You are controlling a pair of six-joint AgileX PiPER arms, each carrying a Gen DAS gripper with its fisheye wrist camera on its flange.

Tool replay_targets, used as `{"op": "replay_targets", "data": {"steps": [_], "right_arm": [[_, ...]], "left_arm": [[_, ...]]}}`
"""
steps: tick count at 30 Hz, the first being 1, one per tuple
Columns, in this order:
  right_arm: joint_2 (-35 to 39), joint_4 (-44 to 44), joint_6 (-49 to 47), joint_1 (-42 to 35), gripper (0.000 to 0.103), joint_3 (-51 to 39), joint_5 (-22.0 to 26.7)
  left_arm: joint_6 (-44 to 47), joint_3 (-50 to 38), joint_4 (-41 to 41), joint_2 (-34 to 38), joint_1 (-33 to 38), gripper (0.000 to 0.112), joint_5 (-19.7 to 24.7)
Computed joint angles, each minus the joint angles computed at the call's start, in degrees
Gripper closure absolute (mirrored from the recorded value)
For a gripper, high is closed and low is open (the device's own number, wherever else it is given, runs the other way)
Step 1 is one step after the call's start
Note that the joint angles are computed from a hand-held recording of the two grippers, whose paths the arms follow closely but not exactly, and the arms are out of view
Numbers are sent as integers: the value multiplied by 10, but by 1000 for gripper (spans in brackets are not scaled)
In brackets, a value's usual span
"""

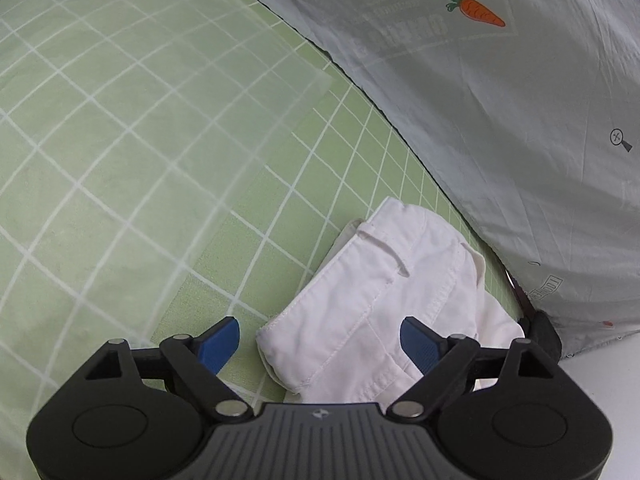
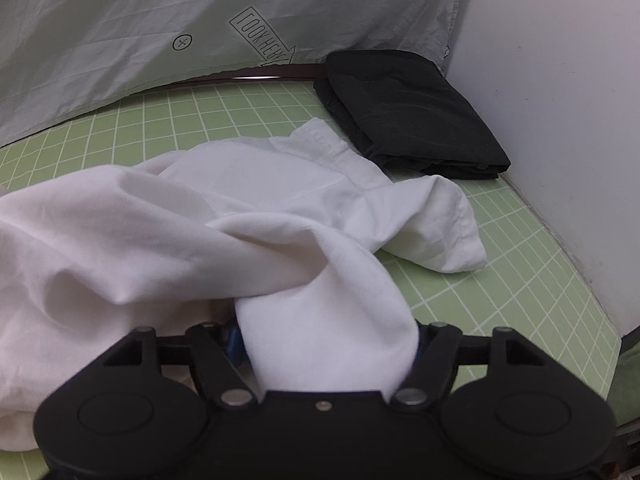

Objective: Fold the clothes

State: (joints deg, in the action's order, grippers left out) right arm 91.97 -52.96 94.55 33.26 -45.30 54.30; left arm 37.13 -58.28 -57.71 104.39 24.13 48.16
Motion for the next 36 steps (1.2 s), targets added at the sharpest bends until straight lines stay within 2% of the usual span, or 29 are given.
{"op": "replay_targets", "data": {"steps": [2, 3, 5, 10, 11, 12, 13, 15, 16, 19, 21, 24, 26, 31, 34, 36], "right_arm": [[-13, 5, 11, -26, 12, 17, -30], [-22, 6, 15, -41, 9, 28, -53], [-31, 1, 22, -61, 2, 45, -82], [-50, -5, 73, -96, 1, 84, -155], [-54, -5, 88, -105, 1, 93, -174], [-60, -4, 97, -117, 4, 103, -197], [-69, -5, 101, -132, 7, 114, -225], [-78, -2, 87, -151, 14, 122, -257], [-80, -7, 83, -151, 17, 124, -264], [-80, -28, 81, -134, 30, 118, -262], [-77, -33, 74, -129, 47, 108, -272], [-57, -34, 45, -110, 62, 73, -275], [-40, -43, 36, -91, 67, 44, -277], [9, -106, 18, -12, 70, -56, -251], [37, -121, -25, 35, 69, -113, -223], [72, -97, -91, 63, 62, -152, -191]], "left_arm": [[4, 2, -12, 10, -11, 24, 2], [7, 4, -21, 11, -20, 20, -1], [7, 14, -27, 2, -42, 14, -31], [-26, 21, -10, -13, -85, 13, -84], [-31, 23, -9, -15, -89, 22, -92], [-45, 23, 3, -18, -94, 39, -101], [-63, 14, 32, -18, -101, 50, -106], [-71, 4, 68, -25, -110, 83, -117], [-74, -1, 76, -32, -112, 85, -119], [-80, -15, 97, -53, -120, 91, -133], [-72, -27, 95, -70, -118, 92, -144], [-66, -74, 90, -81, -96, 92, -142], [-58, -108, 87, -79, -74, 93, -137], [-50, -152, 125, -74, -2, 92, -166], [-102, -151, 191, -64, 52, 91, -165], [-159, -142, 253, -54, 85, 85, -155]]}}
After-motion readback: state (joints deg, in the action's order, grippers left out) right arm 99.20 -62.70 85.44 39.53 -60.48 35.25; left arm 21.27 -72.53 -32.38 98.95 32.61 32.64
